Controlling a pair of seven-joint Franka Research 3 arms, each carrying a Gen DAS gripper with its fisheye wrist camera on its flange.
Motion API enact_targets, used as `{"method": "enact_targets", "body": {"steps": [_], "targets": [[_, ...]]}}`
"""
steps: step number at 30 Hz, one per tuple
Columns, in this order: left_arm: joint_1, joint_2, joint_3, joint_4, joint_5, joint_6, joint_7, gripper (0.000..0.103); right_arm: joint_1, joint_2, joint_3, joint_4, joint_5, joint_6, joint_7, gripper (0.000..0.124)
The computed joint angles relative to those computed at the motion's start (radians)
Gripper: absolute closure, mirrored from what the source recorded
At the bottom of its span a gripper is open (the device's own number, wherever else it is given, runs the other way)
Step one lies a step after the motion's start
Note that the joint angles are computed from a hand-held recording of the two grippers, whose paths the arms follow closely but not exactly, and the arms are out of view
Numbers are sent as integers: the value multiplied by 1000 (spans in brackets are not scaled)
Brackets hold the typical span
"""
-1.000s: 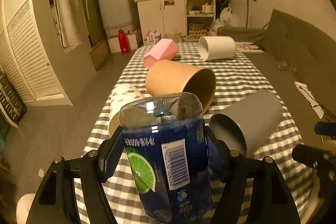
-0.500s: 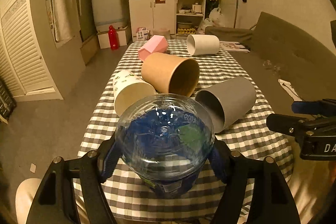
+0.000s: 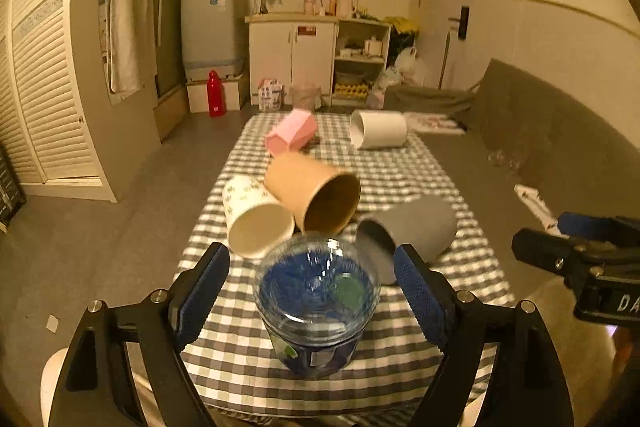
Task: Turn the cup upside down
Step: 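Lower the bottle upright onto the table with the left tool and open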
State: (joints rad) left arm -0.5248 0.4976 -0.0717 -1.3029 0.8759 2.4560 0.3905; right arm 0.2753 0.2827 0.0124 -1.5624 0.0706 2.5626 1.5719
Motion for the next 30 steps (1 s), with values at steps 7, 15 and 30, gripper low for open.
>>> {"method": "enact_targets", "body": {"steps": [7, 15, 30], "targets": [[4, -121, 12, -126, 111, 40, -135, 16, 14, -75, 3, -89, -24, 108, 19, 39], [49, -261, -45, -306, 242, 0, -272, 16, 29, -151, 20, -206, -55, 221, -2, 39], [124, -338, -133, -458, 190, -46, -343, 1, 63, -175, 2, -358, -284, 335, 206, 21]]}}
